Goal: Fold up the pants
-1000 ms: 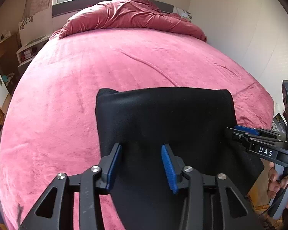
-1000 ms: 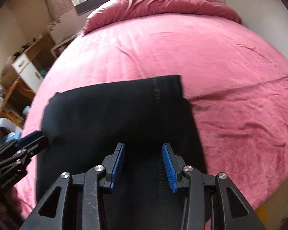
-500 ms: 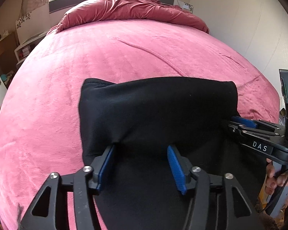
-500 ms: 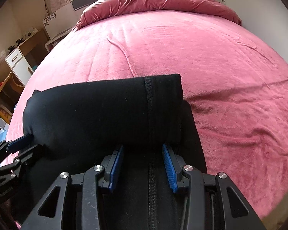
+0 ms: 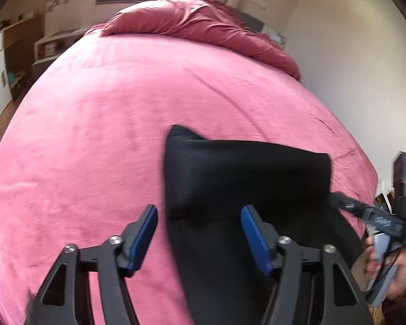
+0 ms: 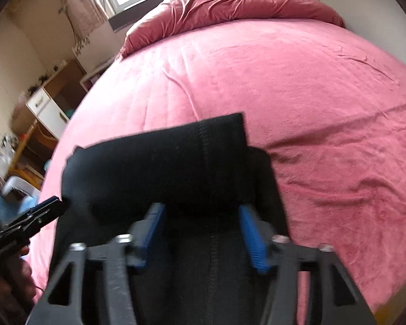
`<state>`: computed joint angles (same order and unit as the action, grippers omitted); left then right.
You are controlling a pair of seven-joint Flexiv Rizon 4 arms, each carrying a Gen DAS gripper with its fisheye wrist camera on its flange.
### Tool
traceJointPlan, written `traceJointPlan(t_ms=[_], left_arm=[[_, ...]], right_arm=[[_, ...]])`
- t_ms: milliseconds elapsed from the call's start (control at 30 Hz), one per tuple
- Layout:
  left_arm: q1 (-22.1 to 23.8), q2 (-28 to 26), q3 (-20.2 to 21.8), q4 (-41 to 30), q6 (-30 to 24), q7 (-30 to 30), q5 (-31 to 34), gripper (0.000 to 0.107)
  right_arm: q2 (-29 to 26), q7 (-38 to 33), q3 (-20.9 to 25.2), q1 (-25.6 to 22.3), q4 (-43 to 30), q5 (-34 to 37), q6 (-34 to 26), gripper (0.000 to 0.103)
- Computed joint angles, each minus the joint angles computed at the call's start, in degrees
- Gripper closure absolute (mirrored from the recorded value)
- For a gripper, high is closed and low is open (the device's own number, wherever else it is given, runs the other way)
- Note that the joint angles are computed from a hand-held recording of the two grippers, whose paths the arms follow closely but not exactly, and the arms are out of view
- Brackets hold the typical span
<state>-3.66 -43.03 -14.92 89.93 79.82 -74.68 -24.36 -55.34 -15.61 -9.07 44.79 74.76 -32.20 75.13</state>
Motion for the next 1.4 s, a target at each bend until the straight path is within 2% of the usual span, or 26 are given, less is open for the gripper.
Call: traceJointPlan(t_ms=[33, 100, 200, 300, 367, 433, 600, 767, 833, 933, 1000, 1033, 1100, 1167, 1267, 1400], left_arm=[[1.40, -0.11, -1.38, 0.26, -1.28, 0.68, -0.79, 0.034], [1.53, -0.31, -0.67, 0.12, -3.47, 0.00, -1.52, 0.034], [3.94, -0.38, -3.95, 1.87, -2.93, 1.77, -4.32, 0.034], [6.22, 0.09, -6.78, 3.93, -3.37, 3.89, -6.80, 0.034], [7.79, 0.11, -9.25, 5.06, -3.28, 6.11, -8.90, 0.034], [8.73, -0.07, -11.05, 5.56, -3.36, 9.02, -10.21, 0.034], [10.55, -1.38, -13.69, 5.10, -7.69, 13.94, -15.30, 0.034], [11.08, -2.30, -14.34, 4.32, -12.01, 17.77, -20.93, 0.034], [11.52, -2.49, -14.65, 4.41, -13.96, 18.99, -23.65, 0.034], [10.84, -1.91, -13.72, 4.81, -14.87, 21.24, -26.34, 0.034], [9.52, -1.64, -12.96, 5.19, -13.79, 23.19, -27.94, 0.034], [9.12, -1.56, -12.75, 5.31, -13.47, 24.28, -28.94, 0.034], [8.21, -1.36, -12.00, 5.28, -13.81, 24.90, -30.50, 0.036], [7.23, -1.94, -10.52, 3.40, -15.90, 23.94, -30.75, 0.047], [7.32, -0.19, -9.78, 4.33, -16.41, 27.14, -32.21, 0.057], [7.35, 2.32, -9.31, 5.95, -16.23, 32.09, -35.96, 0.060]], right_arm=[[0.68, 0.73, -0.77, 0.24, 1.35, -0.06, 1.00, 0.021], [1.39, 0.92, 0.11, -0.69, 2.85, 0.93, 1.85, 0.021], [2.01, 1.43, 1.24, -1.49, 4.24, 2.37, 0.76, 0.021], [1.77, 1.32, 3.37, -2.93, 4.66, 2.64, 2.39, 0.021], [0.37, -4.36, 8.87, -6.03, 2.61, 5.45, 1.53, 0.016], [-0.68, -7.45, 10.12, -6.50, 1.04, 6.29, -0.99, 0.016], [-3.03, -14.65, 15.74, -10.46, -0.90, 11.58, 1.91, 0.007], [-6.79, -26.55, 25.79, -16.40, -5.99, 16.03, 2.00, 0.006], [-9.33, -32.39, 30.98, -18.98, -9.89, 17.45, -0.32, 0.006], [-11.75, -37.89, 34.27, -20.09, -14.76, 19.03, -4.24, 0.007], [-12.37, -39.94, 34.16, -19.43, -17.12, 19.59, -6.79, 0.021], [-12.47, -40.64, 33.97, -19.12, -17.92, 20.03, -7.75, 0.024], [-11.95, -41.52, 33.33, -18.61, -17.92, 21.34, -7.95, 0.035], [-11.35, -42.20, 32.84, -18.53, -16.86, 23.27, -6.54, 0.039], [-10.21, -41.66, 30.20, -16.97, -15.26, 25.48, -4.67, 0.045], [-8.84, -41.84, 26.96, -14.89, -14.90, 27.63, -4.16, 0.051]])
